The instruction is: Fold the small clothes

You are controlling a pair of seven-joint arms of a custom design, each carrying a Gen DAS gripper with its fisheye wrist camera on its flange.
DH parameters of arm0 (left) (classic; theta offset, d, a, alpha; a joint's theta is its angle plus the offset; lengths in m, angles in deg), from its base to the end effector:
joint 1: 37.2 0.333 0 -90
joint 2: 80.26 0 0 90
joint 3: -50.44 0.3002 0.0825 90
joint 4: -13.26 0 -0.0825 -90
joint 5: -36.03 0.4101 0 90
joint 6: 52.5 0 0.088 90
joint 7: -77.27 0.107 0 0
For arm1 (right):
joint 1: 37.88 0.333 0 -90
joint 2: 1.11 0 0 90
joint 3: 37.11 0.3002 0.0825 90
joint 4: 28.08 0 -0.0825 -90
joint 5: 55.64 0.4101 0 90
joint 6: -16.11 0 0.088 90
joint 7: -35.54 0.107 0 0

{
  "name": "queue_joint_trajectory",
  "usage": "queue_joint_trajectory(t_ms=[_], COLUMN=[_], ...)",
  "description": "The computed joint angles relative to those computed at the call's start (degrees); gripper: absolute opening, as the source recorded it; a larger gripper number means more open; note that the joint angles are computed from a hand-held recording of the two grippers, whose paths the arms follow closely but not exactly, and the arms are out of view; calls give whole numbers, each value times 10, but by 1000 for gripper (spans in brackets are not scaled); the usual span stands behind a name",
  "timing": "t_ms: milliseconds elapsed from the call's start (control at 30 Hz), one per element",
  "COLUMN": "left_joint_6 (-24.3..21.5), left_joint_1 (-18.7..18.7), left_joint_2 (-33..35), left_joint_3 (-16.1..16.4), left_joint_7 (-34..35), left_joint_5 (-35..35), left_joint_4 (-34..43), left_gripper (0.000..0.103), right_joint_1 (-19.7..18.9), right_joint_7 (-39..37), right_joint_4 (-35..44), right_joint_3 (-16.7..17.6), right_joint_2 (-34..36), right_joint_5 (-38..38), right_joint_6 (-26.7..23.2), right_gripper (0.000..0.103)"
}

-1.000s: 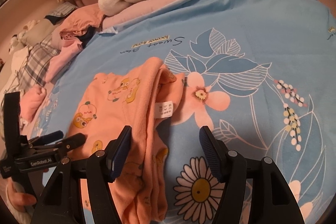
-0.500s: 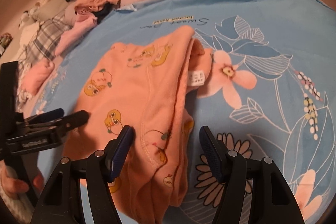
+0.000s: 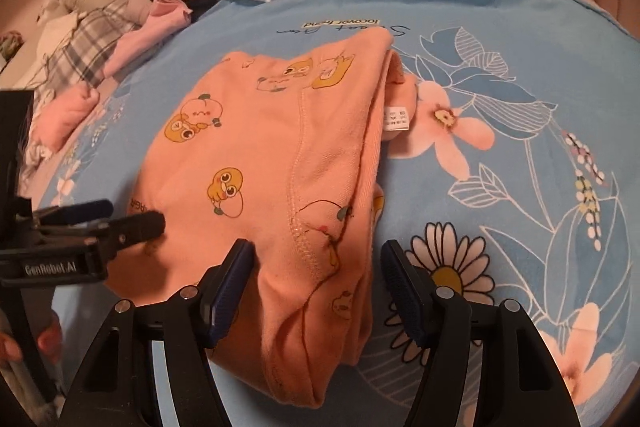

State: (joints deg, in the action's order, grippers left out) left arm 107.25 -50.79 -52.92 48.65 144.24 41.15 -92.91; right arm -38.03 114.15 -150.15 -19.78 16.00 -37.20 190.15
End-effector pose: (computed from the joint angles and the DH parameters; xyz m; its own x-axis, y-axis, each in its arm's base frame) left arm 0.6661 -0.1857 0.2823 0.0349 -0.9914 0.1260 -0.9009 -0.0858 -0.4254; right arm 0.6089 0.1571 0.3052 0.2018 -0.9620 -0.1840 -0.8219 -0.0641 -0.5660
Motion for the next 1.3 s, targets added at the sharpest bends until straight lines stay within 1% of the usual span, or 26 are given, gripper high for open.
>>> queue_joint_trajectory(t_ms=[67, 133, 200, 267, 400, 467, 500, 600, 667, 733, 800, 900, 933, 1000, 1067, 1300], left_joint_6=[0, 6, 15, 26, 34, 42, 47, 57, 61, 64, 64, 64, 65, 70, 72, 82], left_joint_1=[-14, -25, -22, -17, -24, -24, -23, -16, -11, -4, 2, 14, 19, 30, 40, 67], left_joint_2=[-15, -33, -54, -73, -110, -129, -138, -167, -184, -201, -218, -239, -246, -259, -269, -301], left_joint_3=[14, 25, 21, 16, 20, 20, 18, 8, 2, -8, -16, -31, -36, -47, -57, -87], left_joint_7=[-17, -38, -44, -46, -75, -91, -98, -114, -129, -138, -154, -182, -188, -192, -203, -218], left_joint_5=[17, 40, 47, 52, 90, 112, 121, 143, 163, 175, 196, 229, 235, 242, 255, 273], left_joint_4=[-14, -34, -55, -75, -105, -120, -128, -154, -168, -182, -195, -211, -216, -227, -235, -261], left_gripper=[103, 103, 103, 103, 103, 103, 103, 103, 103, 103, 103, 103, 103, 103, 103, 103], right_joint_1=[-6, -22, -36, -37, -16, -1, 7, 28, 44, 62, 78, 92, 96, 95, 82, 57], right_joint_7=[-6, -31, -64, -93, -119, -124, -125, -145, -159, -173, -173, -149, -140, -114, -80, -7], right_joint_4=[-15, -29, -45, -60, -81, -96, -102, -120, -135, -148, -160, -181, -187, -200, -212, -240], right_joint_3=[9, 29, 48, 56, 42, 32, 27, 15, 5, -8, -19, -28, -30, -27, -15, 5], right_joint_2=[-16, -31, -49, -70, -101, -122, -131, -157, -178, -196, -211, -232, -237, -248, -258, -289], right_joint_5=[10, 37, 72, 107, 144, 158, 164, 194, 211, 227, 226, 197, 186, 158, 124, 55], right_joint_6=[5, 13, 22, 27, 30, 32, 35, 43, 47, 52, 59, 74, 80, 90, 98, 109], right_gripper=[66, 66, 66, 66, 67, 70, 73, 75, 78, 84, 87, 95, 95, 95, 95, 95])
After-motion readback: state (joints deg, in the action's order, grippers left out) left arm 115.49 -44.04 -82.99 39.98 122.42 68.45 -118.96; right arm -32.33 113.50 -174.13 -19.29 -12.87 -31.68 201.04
